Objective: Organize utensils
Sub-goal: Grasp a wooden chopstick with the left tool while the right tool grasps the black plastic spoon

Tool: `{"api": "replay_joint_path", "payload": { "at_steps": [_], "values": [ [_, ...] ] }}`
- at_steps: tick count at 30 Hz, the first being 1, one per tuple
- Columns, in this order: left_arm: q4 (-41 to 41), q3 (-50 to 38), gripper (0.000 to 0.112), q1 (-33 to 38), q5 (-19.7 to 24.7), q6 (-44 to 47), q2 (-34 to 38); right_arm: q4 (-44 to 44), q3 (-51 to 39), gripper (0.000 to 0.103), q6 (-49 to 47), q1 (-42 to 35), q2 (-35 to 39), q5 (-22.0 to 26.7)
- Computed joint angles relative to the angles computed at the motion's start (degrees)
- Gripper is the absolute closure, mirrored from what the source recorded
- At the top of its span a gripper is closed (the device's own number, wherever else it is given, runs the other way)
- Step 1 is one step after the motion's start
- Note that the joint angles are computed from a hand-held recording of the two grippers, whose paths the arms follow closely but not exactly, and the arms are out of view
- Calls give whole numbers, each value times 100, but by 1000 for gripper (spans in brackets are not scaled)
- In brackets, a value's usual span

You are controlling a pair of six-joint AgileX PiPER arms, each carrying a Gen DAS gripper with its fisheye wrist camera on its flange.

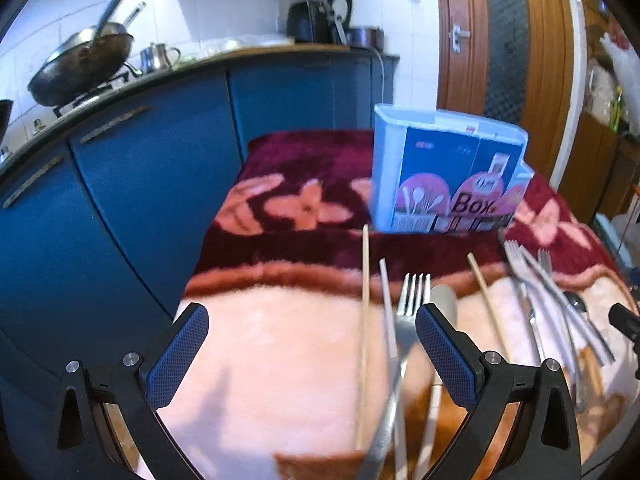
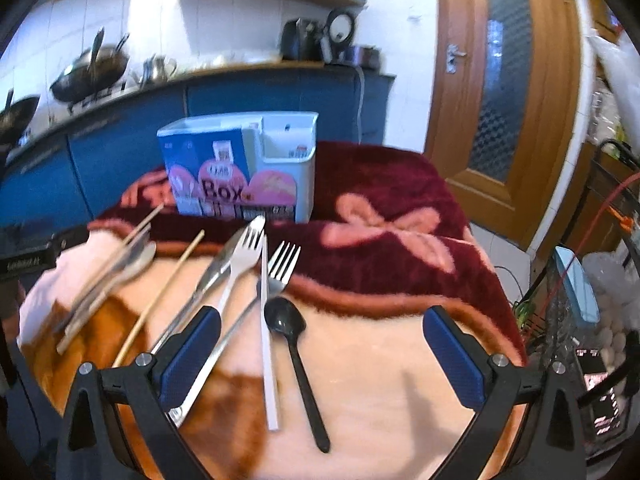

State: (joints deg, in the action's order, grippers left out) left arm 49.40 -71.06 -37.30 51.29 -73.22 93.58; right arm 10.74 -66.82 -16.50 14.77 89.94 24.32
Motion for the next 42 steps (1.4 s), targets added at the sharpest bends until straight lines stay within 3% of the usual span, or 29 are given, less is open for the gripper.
{"api": "replay_joint_path", "payload": {
  "at_steps": [5, 10, 15, 19, 25, 27, 29, 31, 35, 38, 42],
  "values": [
    [-632, -347, 10, 308, -8, 946, 266, 159, -744, 5, -376, -131, 429, 1066],
    [-1247, -823, 11, 549, 69, 1870, 623, -109, -1282, 14, -448, -29, 809, 1677],
    [-1524, -1211, 18, 696, 157, 2369, 858, 141, -1809, 30, -647, -162, 1184, 2279],
    [-1812, -1371, 26, 818, 136, 2691, 989, 265, -2202, 41, -683, -265, 1479, 2657],
    [-2211, -1535, 35, 941, 52, 3034, 1123, 378, -2616, 45, -683, -347, 1742, 2951],
    [-2521, -1641, 41, 1040, 10, 3310, 1165, 255, -2792, 52, -577, -308, 1883, 3043],
    [-3375, -1791, 56, 1303, -119, 4020, 1245, 157, -2980, 54, -479, -291, 2043, 3119],
    [-3969, -2041, 63, 1490, 33, 4442, 1426, 136, -3187, 56, -422, -289, 2182, 3196],
    [-4218, -2552, 79, 1548, 410, 4896, 1675, 152, -3560, 58, -367, -301, 2392, 3444],
    [-4476, -3308, 79, 1624, 1046, 5205, 2083, 161, -3910, 58, -354, -310, 2574, 3730],
    [-4732, -3784, 79, 1759, 1394, 5375, 2282, 301, -4333, 58, -368, -403, 2805, 4065]
  ]
}}
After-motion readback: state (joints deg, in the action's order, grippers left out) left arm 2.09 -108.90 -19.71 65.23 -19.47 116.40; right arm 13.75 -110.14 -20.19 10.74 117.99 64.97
